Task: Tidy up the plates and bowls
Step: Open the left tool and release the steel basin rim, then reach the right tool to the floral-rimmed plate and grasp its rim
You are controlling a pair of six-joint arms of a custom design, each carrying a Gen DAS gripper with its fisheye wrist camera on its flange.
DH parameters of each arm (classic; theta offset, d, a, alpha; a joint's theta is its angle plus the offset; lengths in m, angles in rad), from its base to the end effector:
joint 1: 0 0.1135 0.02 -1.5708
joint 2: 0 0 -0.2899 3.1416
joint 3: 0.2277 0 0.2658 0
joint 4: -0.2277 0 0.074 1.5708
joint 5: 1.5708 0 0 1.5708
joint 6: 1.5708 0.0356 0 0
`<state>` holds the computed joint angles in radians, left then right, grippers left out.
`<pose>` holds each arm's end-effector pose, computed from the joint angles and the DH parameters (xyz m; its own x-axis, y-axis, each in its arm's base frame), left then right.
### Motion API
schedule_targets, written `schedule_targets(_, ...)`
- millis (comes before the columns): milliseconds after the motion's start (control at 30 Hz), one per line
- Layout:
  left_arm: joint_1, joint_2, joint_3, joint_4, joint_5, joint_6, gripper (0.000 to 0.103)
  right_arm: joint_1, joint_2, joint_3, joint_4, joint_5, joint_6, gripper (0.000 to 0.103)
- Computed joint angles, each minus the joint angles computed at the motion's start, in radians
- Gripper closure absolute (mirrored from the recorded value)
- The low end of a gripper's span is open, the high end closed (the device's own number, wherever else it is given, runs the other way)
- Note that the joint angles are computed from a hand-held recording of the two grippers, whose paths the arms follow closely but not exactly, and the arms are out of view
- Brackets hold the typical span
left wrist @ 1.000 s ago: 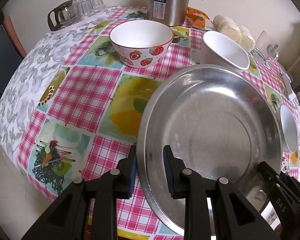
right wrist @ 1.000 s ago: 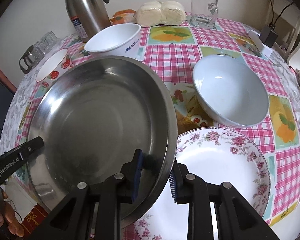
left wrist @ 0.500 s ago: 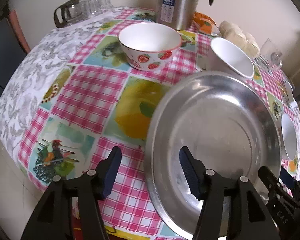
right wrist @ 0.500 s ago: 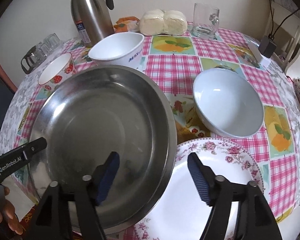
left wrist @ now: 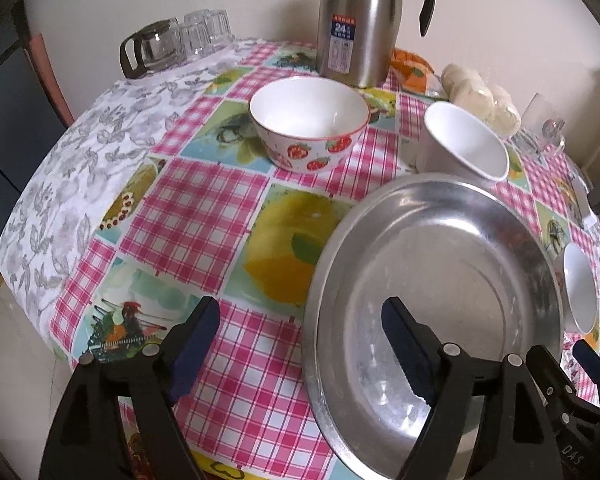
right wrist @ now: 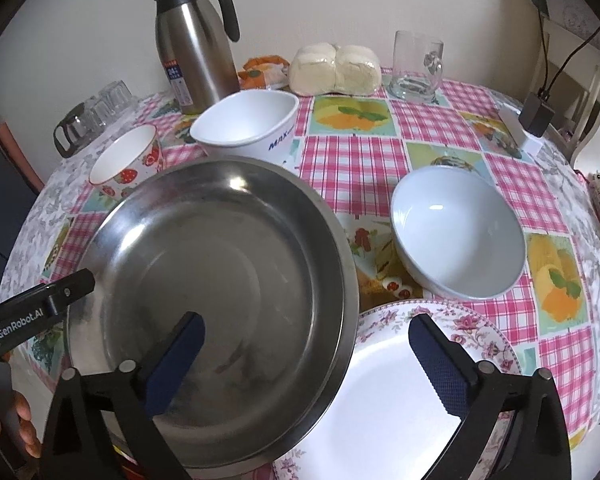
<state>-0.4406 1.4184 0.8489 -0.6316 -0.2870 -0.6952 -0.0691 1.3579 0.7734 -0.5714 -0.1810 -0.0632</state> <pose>0.2444 -0.1041 0.2101 -0.8504 -0.2782 -0.4465 -0.2971 0.9544 -0.0288 0.2516 -0.0110 0.2042 -0.9109 0.0008 -0.4127 -0.0621 0.9883 0.1390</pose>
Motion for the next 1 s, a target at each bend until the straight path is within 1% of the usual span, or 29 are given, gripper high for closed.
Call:
schedule_targets(33,-0.002,-0.005,-0.001,0.007,-0.005,0.006,0.009,-0.005,-0.003,0.001,0.001,-0.001,0.002,0.0)
schedule_targets(67,-0.006,-0.012,-0.003,0.016,-0.01,0.009,0.002,-0.011,-0.005,0.004,0.002,-0.001,0.002,0.0)
schedule_targets(233,-0.041,-0.08,-0.025,0.107,-0.025,0.032,0.002,-0.089,-0.025,0.026,-0.019,-0.053,-0.013,0.0)
schedule_targets(300,-0.065,-0.113,-0.035,0.153,-0.034,0.049,0.002,-0.136,-0.037,0.037,-0.025,-0.082,-0.024,0.0)
schedule_targets(400,-0.103,-0.133,-0.026,0.19,-0.052,0.065,0.002,-0.229,-0.053,0.058,-0.04,-0.142,-0.045,0.0)
schedule_targets(467,-0.131,-0.146,-0.024,0.225,-0.043,0.076,0.002,-0.283,-0.052,0.07,-0.052,-0.163,-0.058,0.0)
schedule_targets(533,-0.164,-0.153,-0.02,0.244,-0.04,0.078,0.002,-0.328,-0.035,0.082,-0.06,-0.168,-0.072,0.0)
schedule_targets(600,-0.214,-0.155,-0.013,0.259,-0.065,0.07,0.002,-0.381,-0.012,0.089,-0.061,-0.166,-0.076,0.0)
schedule_targets(667,-0.253,-0.147,0.0,0.267,-0.075,0.07,0.002,-0.442,0.019,0.093,-0.064,-0.186,-0.082,0.0)
schedule_targets(767,-0.302,-0.112,0.019,0.282,-0.047,0.079,0.002,-0.505,0.064,0.1,-0.074,-0.188,-0.096,0.0)
schedule_targets(867,-0.34,-0.077,0.044,0.301,0.014,0.085,0.002,-0.556,0.106,0.11,-0.093,-0.175,-0.137,0.002)
schedule_targets(967,-0.375,-0.042,0.066,0.331,0.088,0.086,0.002,-0.614,0.143,0.123,-0.125,-0.177,-0.181,0.009)
schedule_targets(1000,-0.385,-0.027,0.077,0.333,0.108,0.088,0.002,-0.631,0.159,0.129,-0.137,-0.174,-0.195,0.013)
